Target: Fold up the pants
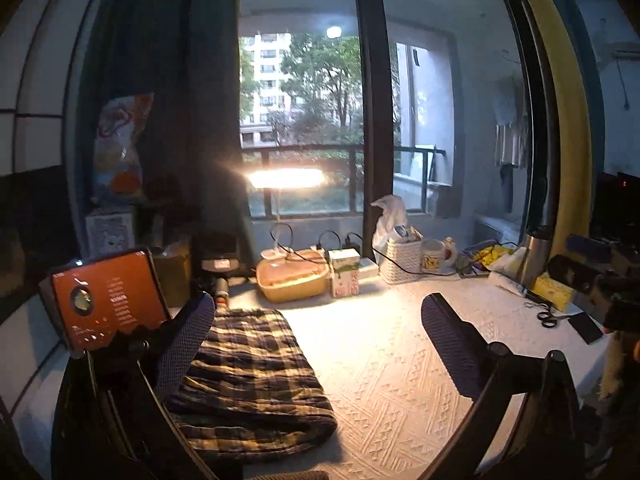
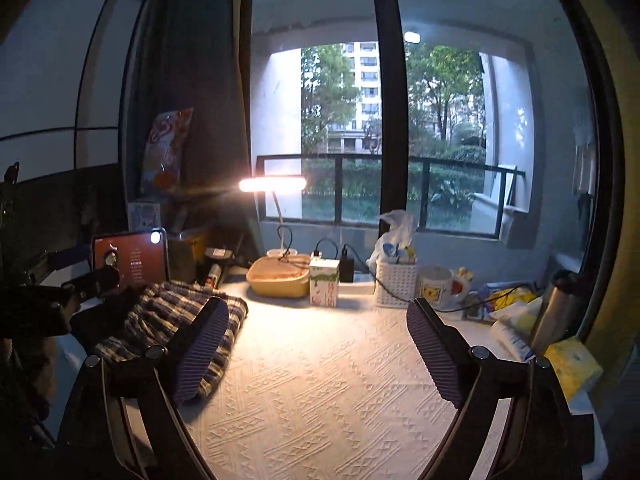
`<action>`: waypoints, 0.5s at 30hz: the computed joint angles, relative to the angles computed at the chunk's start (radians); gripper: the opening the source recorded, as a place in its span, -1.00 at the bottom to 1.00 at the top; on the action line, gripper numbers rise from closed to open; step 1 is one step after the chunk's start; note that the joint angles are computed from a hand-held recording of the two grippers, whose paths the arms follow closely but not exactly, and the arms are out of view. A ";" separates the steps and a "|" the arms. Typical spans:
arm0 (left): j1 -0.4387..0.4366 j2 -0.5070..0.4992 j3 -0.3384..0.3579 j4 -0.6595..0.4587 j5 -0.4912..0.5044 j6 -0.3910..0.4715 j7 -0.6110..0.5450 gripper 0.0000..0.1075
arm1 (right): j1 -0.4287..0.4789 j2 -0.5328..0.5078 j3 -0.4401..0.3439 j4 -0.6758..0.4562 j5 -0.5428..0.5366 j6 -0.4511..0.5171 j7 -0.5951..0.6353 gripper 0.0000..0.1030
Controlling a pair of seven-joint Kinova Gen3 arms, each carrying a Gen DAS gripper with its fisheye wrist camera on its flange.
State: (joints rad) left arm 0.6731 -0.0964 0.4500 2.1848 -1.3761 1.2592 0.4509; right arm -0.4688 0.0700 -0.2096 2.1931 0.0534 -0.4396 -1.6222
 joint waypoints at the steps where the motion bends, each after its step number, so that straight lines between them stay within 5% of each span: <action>1: 0.006 0.002 0.011 0.003 -0.006 0.022 0.010 0.90 | -0.005 -0.009 0.001 0.008 -0.018 -0.005 0.016 0.82; 5: 0.028 0.009 0.029 0.011 -0.016 0.067 0.039 0.90 | -0.012 -0.039 -0.003 0.030 -0.044 -0.015 0.041 1.00; 15: 0.056 0.010 0.017 0.036 -0.030 0.054 0.097 0.90 | -0.024 -0.053 -0.014 0.051 -0.117 -0.010 0.086 1.00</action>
State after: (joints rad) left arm 0.7295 -0.0864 0.4667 2.2205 -1.4062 1.3131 0.5475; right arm -0.4924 0.0165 -0.2237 2.2436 -0.0632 -0.4500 -1.5360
